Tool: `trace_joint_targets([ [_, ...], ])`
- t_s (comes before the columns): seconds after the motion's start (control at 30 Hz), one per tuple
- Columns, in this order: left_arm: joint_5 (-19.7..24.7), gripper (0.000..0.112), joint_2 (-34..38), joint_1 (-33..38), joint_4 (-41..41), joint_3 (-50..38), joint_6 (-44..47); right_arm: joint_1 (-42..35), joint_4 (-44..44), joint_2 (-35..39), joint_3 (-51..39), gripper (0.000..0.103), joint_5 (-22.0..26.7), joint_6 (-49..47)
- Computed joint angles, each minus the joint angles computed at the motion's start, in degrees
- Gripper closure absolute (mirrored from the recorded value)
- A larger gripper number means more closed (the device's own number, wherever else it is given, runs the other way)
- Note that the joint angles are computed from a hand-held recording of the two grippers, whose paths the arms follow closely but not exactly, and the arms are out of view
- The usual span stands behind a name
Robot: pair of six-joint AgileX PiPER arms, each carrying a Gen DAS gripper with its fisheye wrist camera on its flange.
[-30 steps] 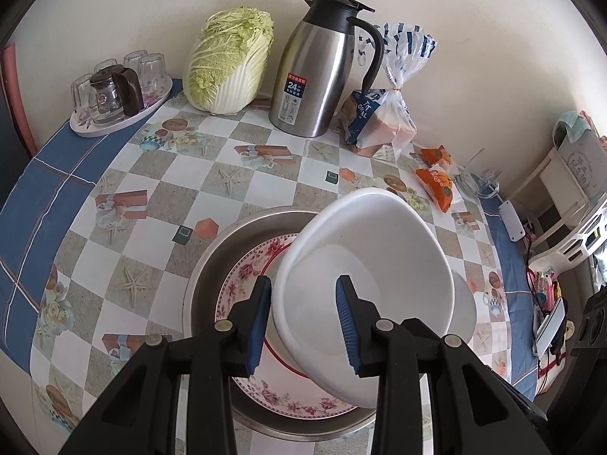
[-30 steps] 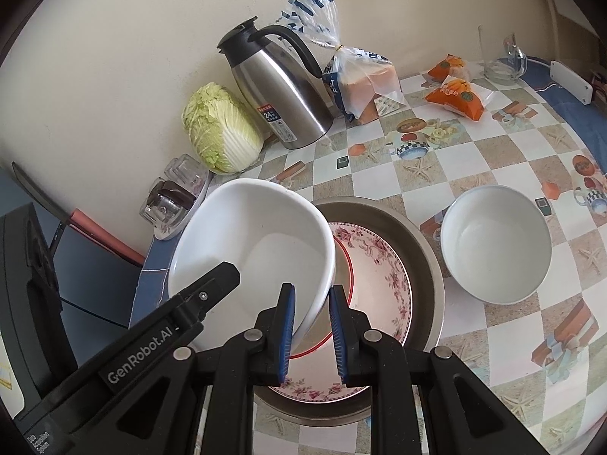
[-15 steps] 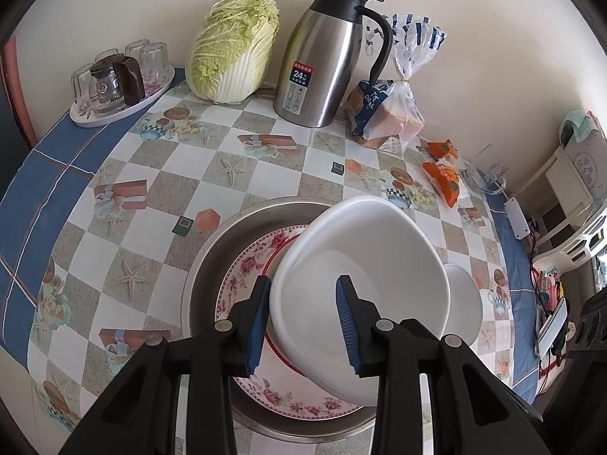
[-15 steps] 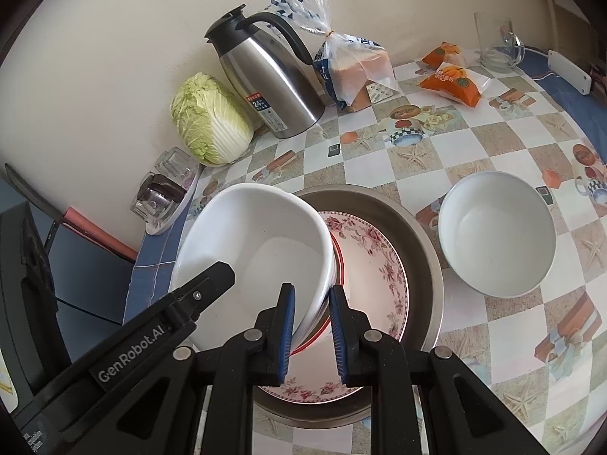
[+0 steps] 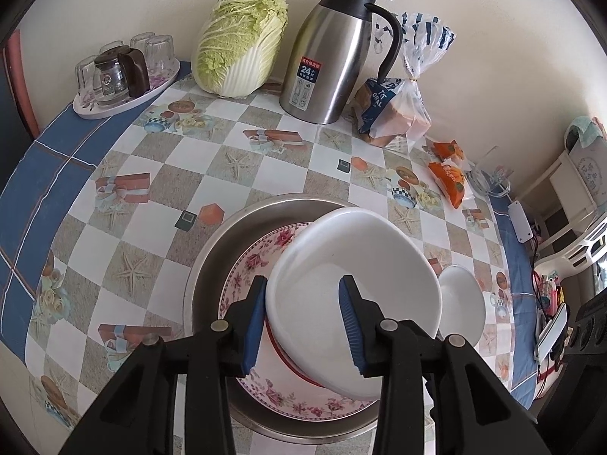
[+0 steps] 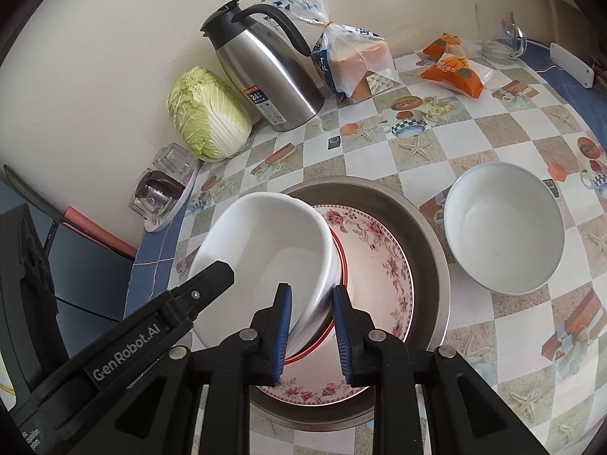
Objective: Organize plates and bowls
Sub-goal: 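Lower the white square bowl into the red-rimmed bowl in the basin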
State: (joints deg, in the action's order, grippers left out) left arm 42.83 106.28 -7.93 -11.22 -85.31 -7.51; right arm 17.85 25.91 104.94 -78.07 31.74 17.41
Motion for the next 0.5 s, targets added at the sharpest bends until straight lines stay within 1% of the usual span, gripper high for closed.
trace_joint_targets([
  [0.5, -0.61, 0.073, -1.76, 0.3, -0.25, 0.31, 0.21, -0.35, 0.55, 0.22, -0.38, 0.078, 0.3, -0.75],
])
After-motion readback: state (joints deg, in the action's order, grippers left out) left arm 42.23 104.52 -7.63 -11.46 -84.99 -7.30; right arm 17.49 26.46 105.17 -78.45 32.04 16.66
